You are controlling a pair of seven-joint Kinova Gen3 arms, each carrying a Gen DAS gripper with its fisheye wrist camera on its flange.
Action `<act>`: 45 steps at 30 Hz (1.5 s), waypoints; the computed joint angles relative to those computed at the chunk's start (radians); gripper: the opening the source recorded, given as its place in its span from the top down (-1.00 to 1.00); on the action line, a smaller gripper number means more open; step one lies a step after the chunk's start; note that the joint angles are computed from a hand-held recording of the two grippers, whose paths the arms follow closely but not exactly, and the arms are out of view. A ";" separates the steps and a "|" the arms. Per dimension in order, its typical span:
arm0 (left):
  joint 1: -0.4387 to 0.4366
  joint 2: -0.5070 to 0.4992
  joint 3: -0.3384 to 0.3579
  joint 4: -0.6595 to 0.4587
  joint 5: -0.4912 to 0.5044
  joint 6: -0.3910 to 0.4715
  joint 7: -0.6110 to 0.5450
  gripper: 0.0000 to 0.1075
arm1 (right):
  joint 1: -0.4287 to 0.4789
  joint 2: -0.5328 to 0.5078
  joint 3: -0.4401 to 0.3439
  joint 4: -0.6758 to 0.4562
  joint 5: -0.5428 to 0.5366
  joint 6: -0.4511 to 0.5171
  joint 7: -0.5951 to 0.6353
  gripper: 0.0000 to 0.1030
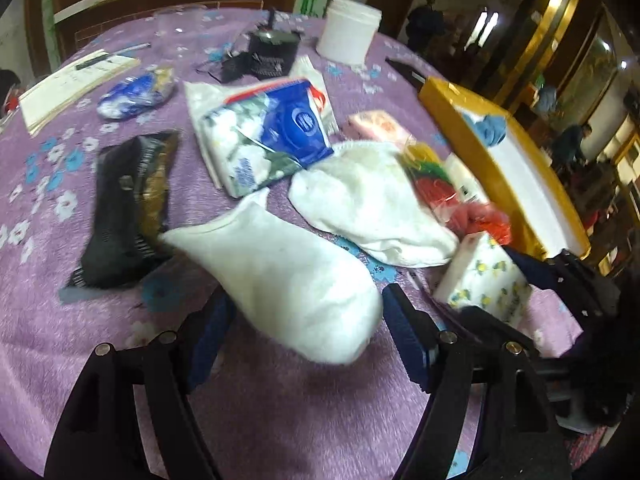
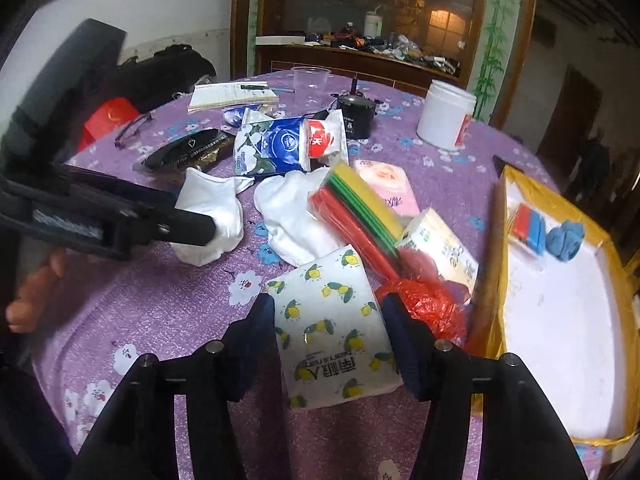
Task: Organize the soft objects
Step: 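Grasp the white cloth with left tool while right tool grasps lemon-print tissue pack, then carry the white cloth and tissue pack over the yellow box with both tools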
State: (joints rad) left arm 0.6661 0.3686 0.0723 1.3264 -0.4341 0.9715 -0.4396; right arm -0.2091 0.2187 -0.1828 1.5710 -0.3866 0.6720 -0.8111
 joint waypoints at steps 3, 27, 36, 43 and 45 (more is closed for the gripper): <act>0.044 0.036 -0.014 -0.046 -0.062 0.073 0.006 -0.17 | 0.008 0.002 -0.003 -0.004 -0.017 0.014 0.008 -0.12; 0.096 -0.074 0.009 0.176 -0.335 -0.185 0.215 0.54 | 0.149 0.059 -0.011 -0.052 -0.303 0.156 0.106 -0.08; 0.094 -0.083 0.010 0.191 -0.340 -0.203 0.225 0.54 | 0.212 0.071 -0.016 -0.043 -0.452 0.207 0.195 -0.07; 0.090 -0.086 0.013 0.194 -0.336 -0.211 0.220 0.54 | 0.284 0.095 -0.014 -0.031 -0.629 0.287 0.314 -0.07; 0.089 -0.086 0.012 0.195 -0.337 -0.215 0.220 0.55 | 0.287 0.097 -0.008 -0.028 -0.655 0.299 0.327 -0.07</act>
